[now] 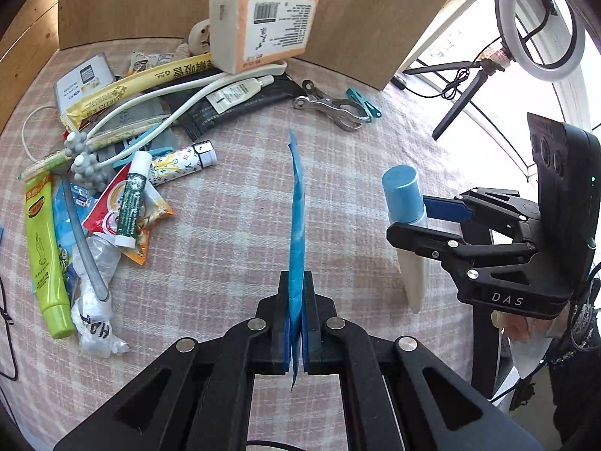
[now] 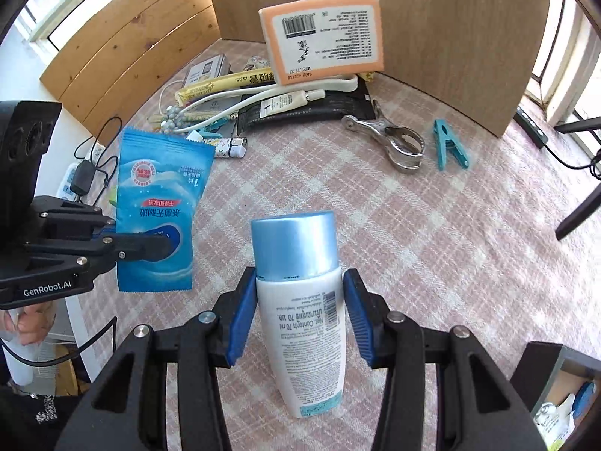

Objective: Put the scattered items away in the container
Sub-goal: 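Carry the tissue pack and lotion bottle to the tray and release both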

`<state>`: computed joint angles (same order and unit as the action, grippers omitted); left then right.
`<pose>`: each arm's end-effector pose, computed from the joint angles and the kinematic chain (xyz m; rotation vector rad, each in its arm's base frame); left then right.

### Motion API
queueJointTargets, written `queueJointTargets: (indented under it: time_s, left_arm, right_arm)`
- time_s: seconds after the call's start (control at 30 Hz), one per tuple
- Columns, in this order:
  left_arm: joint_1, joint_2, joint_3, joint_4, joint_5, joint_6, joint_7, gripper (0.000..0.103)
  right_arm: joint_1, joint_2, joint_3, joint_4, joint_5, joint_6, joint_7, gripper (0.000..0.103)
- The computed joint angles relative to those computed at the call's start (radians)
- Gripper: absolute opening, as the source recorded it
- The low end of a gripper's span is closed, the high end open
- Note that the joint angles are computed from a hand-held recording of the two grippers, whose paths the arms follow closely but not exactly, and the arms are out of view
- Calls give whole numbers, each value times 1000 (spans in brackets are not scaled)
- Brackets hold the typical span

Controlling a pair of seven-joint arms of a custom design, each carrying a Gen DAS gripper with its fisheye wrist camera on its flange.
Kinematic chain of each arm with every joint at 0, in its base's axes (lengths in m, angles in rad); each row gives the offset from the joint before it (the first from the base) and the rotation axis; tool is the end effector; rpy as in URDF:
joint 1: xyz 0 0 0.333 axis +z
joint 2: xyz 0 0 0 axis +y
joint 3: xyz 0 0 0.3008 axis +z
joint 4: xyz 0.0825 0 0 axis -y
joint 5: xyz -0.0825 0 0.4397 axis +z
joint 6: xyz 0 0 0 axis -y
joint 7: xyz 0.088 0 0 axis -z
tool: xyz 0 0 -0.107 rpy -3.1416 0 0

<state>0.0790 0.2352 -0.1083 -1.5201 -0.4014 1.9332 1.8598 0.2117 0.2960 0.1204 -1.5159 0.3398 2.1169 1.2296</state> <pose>0.7032 -0.0406 0.5239 1.8703 -2.2942 0.6528 0.6880 0.2432 0.5006 -2.3254 1.3332 0.0417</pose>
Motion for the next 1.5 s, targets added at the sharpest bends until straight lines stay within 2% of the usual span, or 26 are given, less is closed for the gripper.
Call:
queueJointTargets:
  time_s: [0.2,0.33,0.53,0.63,1.0,1.33,1.37,1.4,1.43,1.47,1.5]
  left_arm:
    - [-26,-48,-23,-22,-30,-1,58,3]
    - [-48,-64,-32,-20,-50,-16,87,3]
    - [-84,-79,-50,-12,-82,-41,127,3]
    - [-107,-78,-62,-1,-97,-58,145,3]
    - [-211,-66,-119,53,-147,-126,209,3]
    - [-300,-43,-158,108,-147,-159,240,4]
    - [-308,-48,-158,103,-143,-140,234,9]
    - [-319,-47,-159,103,-125,-122,215,31]
    - [-325,-43,-160,108,-122,-112,204,48]
    - [-325,-47,-160,100,-134,-96,206,71]
    - [-323,-55,-161,88,-147,-79,216,70]
  right_arm:
    - [-31,-184,-38,-221,72,123,72,44]
    - [-39,-285,-72,-321,105,189,109,44]
    - [-44,-433,-126,-448,97,223,174,44]
    - [-54,-510,-150,-512,46,235,232,44]
    - [-155,-772,-218,-706,-212,180,474,44]
    - [-249,-881,-245,-783,-377,105,604,44]
    - [-252,-884,-248,-786,-386,106,605,45]
    - [-252,-883,-252,-786,-392,103,600,45]
    - [-254,-880,-253,-781,-399,93,601,49]
    - [-264,-875,-245,-775,-414,84,619,58]
    - [-274,-874,-236,-773,-433,86,642,64]
